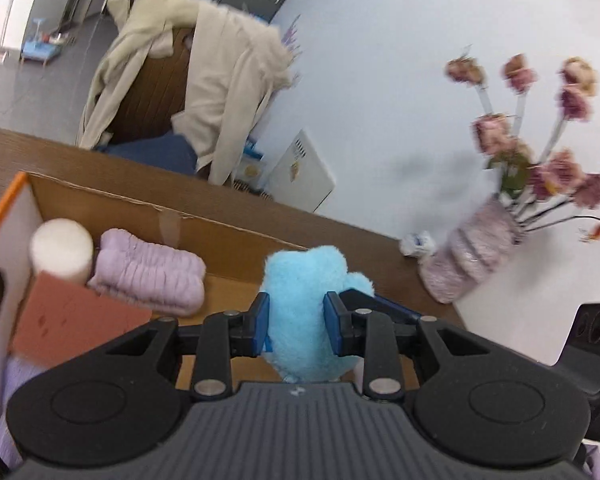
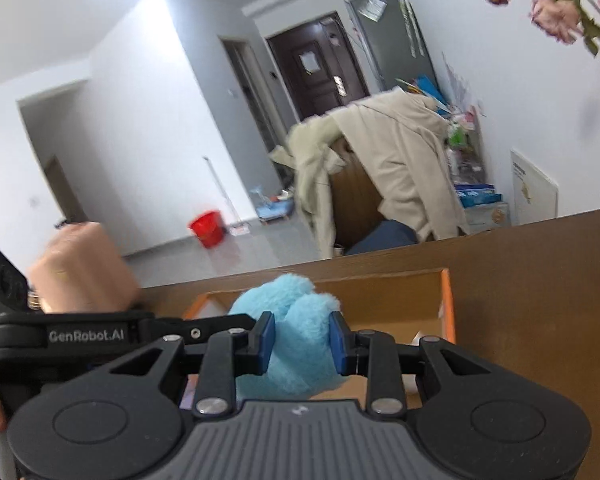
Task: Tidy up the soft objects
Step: 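Carry the blue plush into the box with both tools and open them, then withdraw both tools from the box back to the soft pile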
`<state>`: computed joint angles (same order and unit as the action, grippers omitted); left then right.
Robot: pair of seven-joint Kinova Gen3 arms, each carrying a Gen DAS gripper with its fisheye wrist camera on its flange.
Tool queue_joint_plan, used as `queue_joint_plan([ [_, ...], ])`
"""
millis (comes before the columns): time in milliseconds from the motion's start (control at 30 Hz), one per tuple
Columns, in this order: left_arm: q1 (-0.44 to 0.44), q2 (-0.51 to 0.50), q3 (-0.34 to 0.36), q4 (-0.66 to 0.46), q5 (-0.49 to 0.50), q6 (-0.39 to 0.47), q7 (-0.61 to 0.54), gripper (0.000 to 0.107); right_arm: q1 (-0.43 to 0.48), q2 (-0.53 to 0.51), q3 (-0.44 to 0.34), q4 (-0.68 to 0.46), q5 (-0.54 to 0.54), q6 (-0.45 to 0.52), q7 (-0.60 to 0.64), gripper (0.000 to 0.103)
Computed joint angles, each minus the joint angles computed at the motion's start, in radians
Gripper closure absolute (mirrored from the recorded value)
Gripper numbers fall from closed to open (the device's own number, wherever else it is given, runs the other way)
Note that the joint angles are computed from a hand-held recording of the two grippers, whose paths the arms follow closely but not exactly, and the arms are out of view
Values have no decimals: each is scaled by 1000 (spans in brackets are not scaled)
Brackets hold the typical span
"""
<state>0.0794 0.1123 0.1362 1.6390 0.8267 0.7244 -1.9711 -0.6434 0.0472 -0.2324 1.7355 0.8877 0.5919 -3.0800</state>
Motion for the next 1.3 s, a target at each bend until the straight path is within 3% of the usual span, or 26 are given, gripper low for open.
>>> queue_joint_plan([
  [200, 44, 177, 11, -134, -189, -14, 150, 79, 218, 180, -99, -142, -202, 0, 244, 77],
  [300, 81, 203, 9, -137, -295, -45, 198, 88, 155, 249, -8, -215, -313, 58, 363, 85],
  [400, 49, 200, 50, -117, -302, -72, 192, 90, 36, 272, 108, -258, -344, 123, 417, 85],
  [533, 72, 179, 41, -115, -367, -80, 244, 90, -25, 302, 155, -305, -361, 198, 468, 86],
  [600, 69, 149, 47, -94, -372, -102, 244, 87, -53, 299, 176, -302, -341, 203, 464, 85],
  [700, 56, 87, 53, -68, -365, -109, 222, 72, -82, 265, 190, -273, -305, 190, 428, 85],
  [800, 63, -2, 36, -36, -397, -104, 201, 67, -119, 205, 187, -247, -235, 214, 368, 84],
  [967, 68, -159, -16, -1, -429, -32, 172, 53, -148, 114, 119, -257, -148, 356, 339, 83],
  [1133, 68, -321, -64, 25, -501, 21, 215, 39, -182, 16, 15, -265, -69, 536, 295, 66],
  [1300, 95, -461, -129, 51, -505, 81, 195, 37, -227, -35, -113, -292, 20, 709, 219, 60],
])
